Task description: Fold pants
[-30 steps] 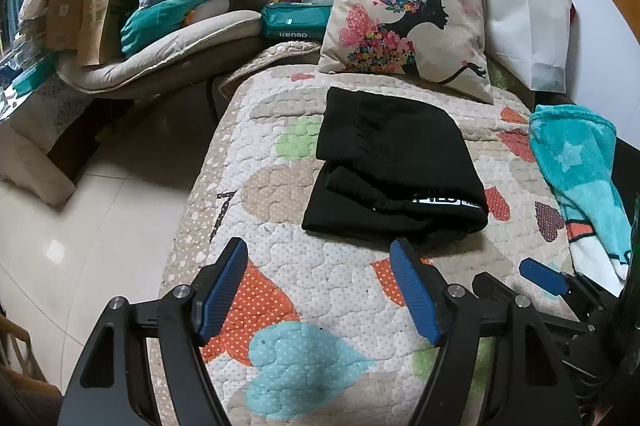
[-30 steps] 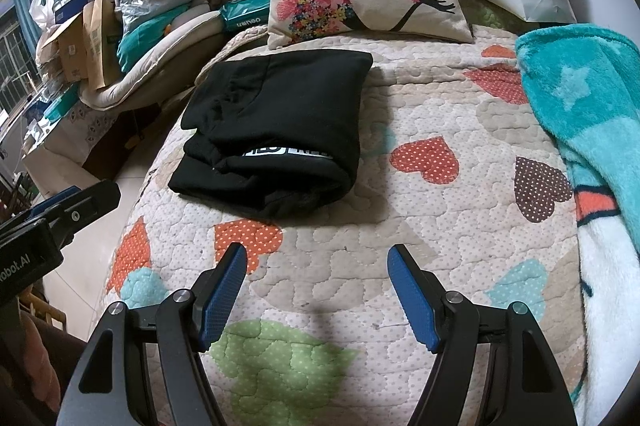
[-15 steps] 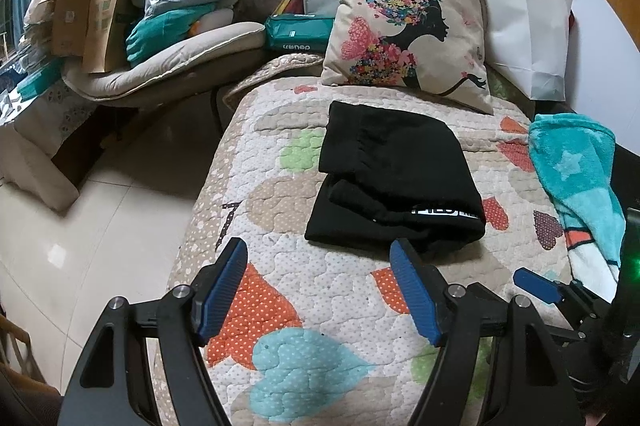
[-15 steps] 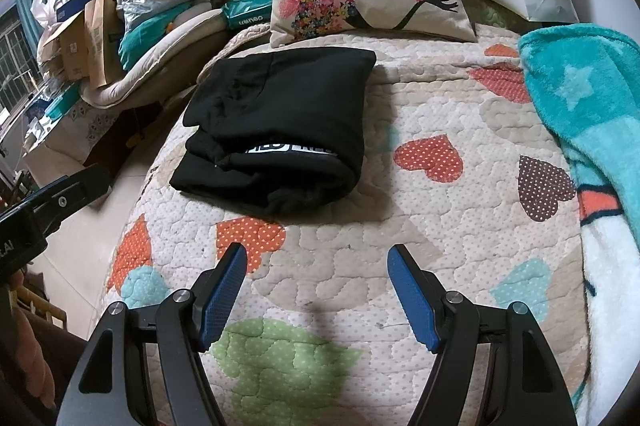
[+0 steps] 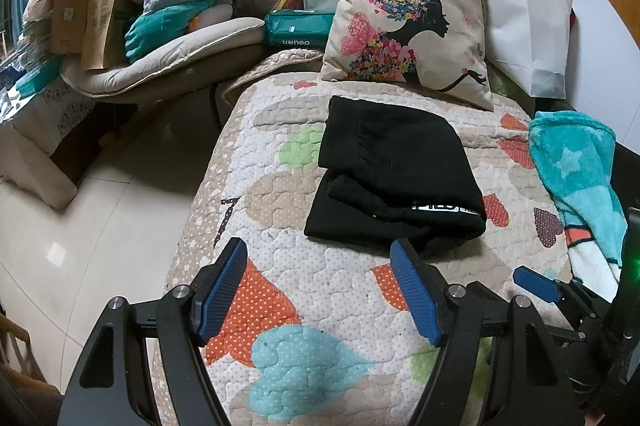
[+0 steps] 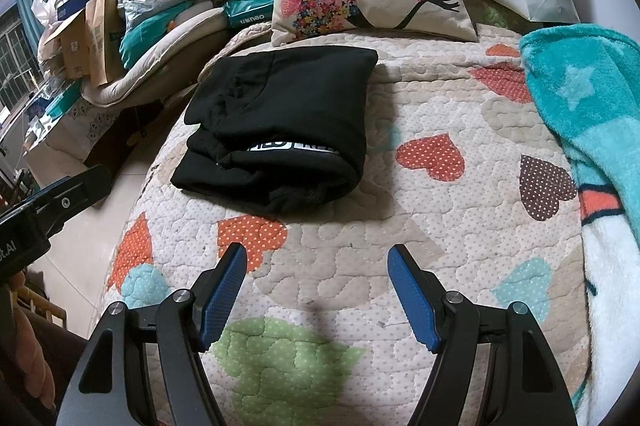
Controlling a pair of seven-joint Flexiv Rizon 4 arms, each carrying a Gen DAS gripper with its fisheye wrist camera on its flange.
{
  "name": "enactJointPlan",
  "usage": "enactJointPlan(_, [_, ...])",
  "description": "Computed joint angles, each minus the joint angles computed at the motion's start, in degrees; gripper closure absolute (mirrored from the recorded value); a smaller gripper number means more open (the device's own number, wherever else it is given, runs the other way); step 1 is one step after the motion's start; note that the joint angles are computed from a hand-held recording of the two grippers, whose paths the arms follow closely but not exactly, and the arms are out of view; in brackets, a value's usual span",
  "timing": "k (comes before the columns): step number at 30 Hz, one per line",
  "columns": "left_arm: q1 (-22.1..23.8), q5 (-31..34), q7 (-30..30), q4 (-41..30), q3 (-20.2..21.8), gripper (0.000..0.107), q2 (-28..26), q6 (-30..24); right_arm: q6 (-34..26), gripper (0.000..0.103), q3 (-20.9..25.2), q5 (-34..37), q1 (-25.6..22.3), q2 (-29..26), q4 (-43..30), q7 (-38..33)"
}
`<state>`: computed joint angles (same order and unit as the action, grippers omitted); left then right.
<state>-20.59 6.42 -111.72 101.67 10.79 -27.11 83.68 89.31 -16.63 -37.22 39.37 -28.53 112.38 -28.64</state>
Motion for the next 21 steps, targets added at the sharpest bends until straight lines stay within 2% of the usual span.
enactJointPlan(7, [2.2, -2.0, 1.9, 0.2, -2.6, 0.033, -0.1, -1.9, -0.2, 0.025, 0.5, 0.3, -0.3, -0.1, -0.2, -0.5])
enactJointPlan(12, [1.8, -1.6, 1.4, -0.5, -2.0, 0.033, -0.3, -3.8, -0.2, 0.025, 0.5, 0.4, -0.3, -0.1, -0.2, -0.5])
enactJointPlan(21, [3.1, -1.5, 1.4, -0.8, -3.4, 0.033, -0.3, -5.9, -0.1, 0.025, 0.1, 0.3, 0.1, -0.2, -0.1, -0.4])
